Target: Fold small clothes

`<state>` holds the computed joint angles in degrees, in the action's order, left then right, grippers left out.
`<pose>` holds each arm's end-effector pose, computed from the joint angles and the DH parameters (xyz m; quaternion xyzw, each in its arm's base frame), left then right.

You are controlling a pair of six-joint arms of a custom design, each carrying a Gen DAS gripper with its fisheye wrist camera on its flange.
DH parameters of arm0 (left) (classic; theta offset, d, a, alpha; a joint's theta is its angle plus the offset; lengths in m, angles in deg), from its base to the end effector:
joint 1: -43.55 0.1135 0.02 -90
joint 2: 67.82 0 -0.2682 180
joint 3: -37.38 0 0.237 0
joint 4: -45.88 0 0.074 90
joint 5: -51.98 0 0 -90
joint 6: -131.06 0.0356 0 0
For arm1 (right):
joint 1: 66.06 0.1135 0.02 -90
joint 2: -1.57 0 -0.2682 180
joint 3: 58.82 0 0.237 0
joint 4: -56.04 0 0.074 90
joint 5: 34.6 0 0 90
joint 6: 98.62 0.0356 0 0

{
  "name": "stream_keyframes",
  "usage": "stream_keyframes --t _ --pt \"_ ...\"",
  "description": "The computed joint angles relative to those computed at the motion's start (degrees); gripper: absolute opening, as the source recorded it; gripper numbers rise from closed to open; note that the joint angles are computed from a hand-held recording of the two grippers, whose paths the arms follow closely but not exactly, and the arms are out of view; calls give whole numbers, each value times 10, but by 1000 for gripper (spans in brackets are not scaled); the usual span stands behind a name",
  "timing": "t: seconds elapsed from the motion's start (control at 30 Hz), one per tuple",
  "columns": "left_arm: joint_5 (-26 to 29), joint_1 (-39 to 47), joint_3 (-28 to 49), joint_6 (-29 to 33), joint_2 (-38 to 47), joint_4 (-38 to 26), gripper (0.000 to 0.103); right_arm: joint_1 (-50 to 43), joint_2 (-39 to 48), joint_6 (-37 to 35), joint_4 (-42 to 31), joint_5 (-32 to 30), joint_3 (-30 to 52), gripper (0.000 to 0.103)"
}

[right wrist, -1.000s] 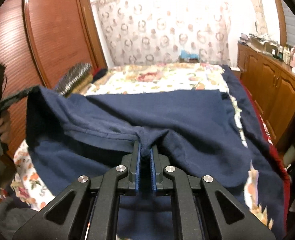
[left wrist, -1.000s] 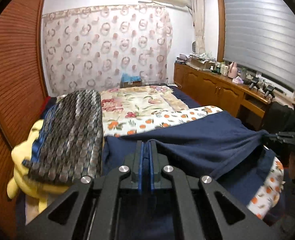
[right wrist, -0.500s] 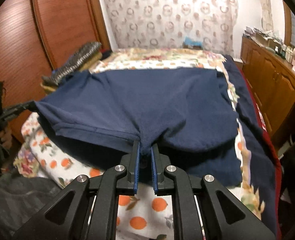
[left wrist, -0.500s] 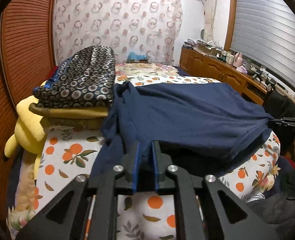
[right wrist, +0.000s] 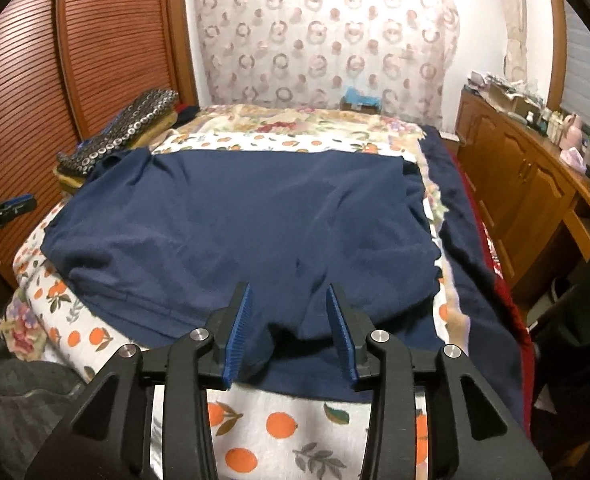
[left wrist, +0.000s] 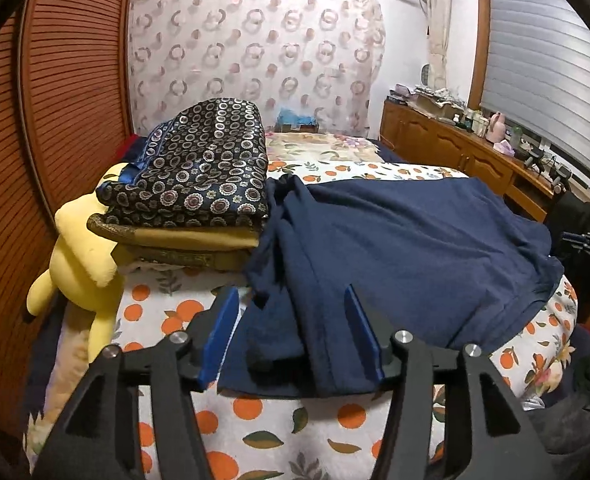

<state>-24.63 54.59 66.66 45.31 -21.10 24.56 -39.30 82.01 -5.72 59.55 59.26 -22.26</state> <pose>0.1458 0.0200 0.1697 -0.0027 0.8969 -0.0471 0.4396 0.2062 0.1013 0.1428 -0.1737 0.8905 0.0778 0.4133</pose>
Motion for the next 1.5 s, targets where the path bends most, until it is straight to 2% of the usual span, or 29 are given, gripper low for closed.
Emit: stream_keyframes --t 0.13,0.37,0.6,1.0,1.23,1.37,1.5 --pt "-10 -5 -1 1 34 24 56 6 26 6 32 4 5 41" --pt "-36 -20 -4 -9 81 64 56 25 87 12 76 6 24 53" --pt "-44 -21 0 -12 140 102 56 34 139 14 103 12 40 58" --pt "4 16 11 -17 297 188 56 29 226 13 149 26 46 60" --pt "14 20 -2 -26 308 204 56 34 247 10 181 41 35 62" --pt "17 23 -2 -24 308 204 56 52 270 10 230 70 23 65" --pt "24 24 -3 -32 309 208 56 47 274 14 254 64 12 66"
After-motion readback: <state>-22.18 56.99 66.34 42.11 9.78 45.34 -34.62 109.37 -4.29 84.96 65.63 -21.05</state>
